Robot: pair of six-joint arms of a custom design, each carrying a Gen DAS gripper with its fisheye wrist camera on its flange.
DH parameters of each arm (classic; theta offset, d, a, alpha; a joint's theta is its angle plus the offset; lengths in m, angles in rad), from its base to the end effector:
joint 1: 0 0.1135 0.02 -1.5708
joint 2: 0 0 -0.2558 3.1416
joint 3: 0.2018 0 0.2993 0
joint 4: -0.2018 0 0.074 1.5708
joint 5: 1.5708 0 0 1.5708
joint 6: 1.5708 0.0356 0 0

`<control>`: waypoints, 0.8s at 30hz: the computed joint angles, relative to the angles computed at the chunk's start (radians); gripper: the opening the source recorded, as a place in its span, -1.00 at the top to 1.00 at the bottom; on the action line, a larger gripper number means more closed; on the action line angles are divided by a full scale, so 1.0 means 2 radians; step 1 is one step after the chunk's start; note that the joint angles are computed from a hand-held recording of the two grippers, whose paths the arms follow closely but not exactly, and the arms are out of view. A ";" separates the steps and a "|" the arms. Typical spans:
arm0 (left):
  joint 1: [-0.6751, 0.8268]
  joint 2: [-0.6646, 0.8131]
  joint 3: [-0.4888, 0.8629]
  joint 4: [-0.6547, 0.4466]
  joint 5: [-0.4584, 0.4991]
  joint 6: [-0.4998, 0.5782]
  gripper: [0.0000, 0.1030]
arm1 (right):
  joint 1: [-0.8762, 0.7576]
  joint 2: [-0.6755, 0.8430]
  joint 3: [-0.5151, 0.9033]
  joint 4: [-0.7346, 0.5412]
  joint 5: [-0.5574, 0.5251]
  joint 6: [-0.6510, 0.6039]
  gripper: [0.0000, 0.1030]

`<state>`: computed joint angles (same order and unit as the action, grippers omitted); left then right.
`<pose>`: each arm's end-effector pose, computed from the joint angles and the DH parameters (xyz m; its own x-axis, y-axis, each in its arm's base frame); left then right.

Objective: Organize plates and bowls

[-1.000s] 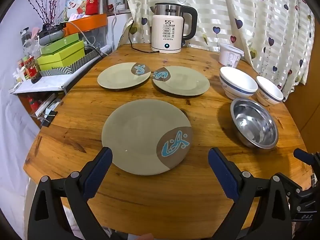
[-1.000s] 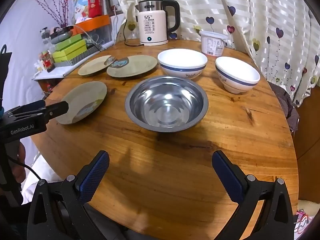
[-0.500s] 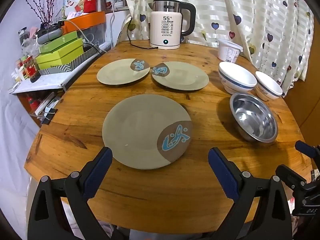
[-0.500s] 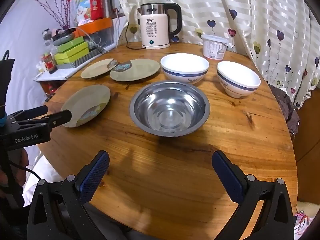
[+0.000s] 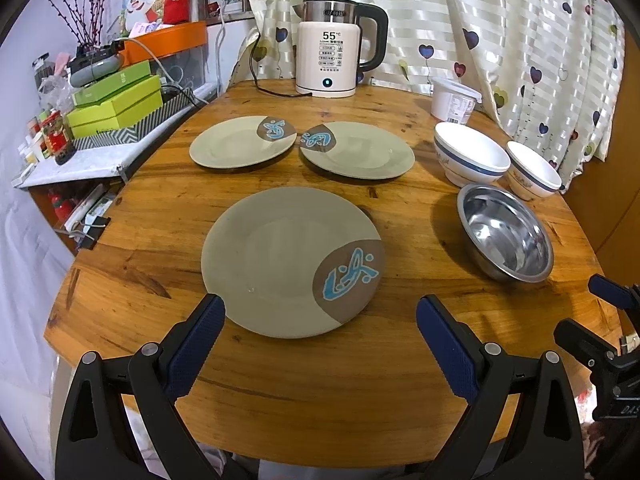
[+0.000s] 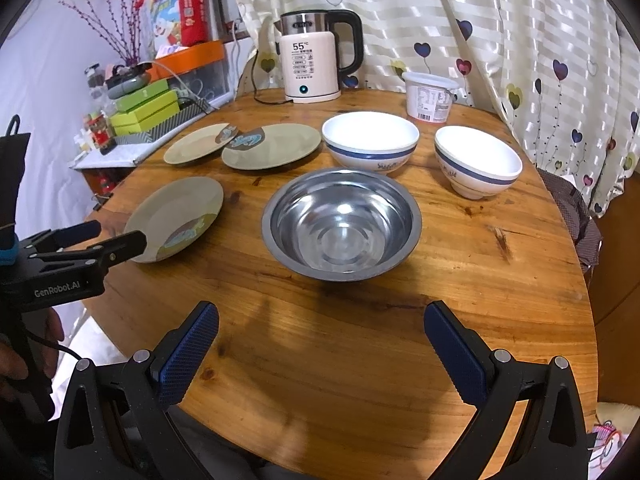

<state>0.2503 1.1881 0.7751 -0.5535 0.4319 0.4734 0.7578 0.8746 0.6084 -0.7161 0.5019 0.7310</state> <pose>0.2726 0.0543 0.2006 -0.7071 0.2466 -0.6627 0.3684 0.9285 -0.0475 0.1665 0.1340 0.2030 -0.7226 0.1220 -0.6804 0.0992 0.9924 0.0727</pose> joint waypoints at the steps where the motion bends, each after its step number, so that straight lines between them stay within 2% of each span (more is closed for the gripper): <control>1: -0.001 0.003 0.001 -0.001 -0.002 0.001 -0.88 | 0.000 0.000 0.000 0.000 -0.001 0.001 -1.00; 24: 0.007 0.046 0.031 -0.033 0.017 0.014 -0.88 | -0.007 0.014 0.010 0.004 -0.011 -0.011 -1.00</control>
<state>0.2652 1.2798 0.8369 -0.6202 0.4652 0.5004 0.7432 0.9021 0.6275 -0.7089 0.4795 0.7081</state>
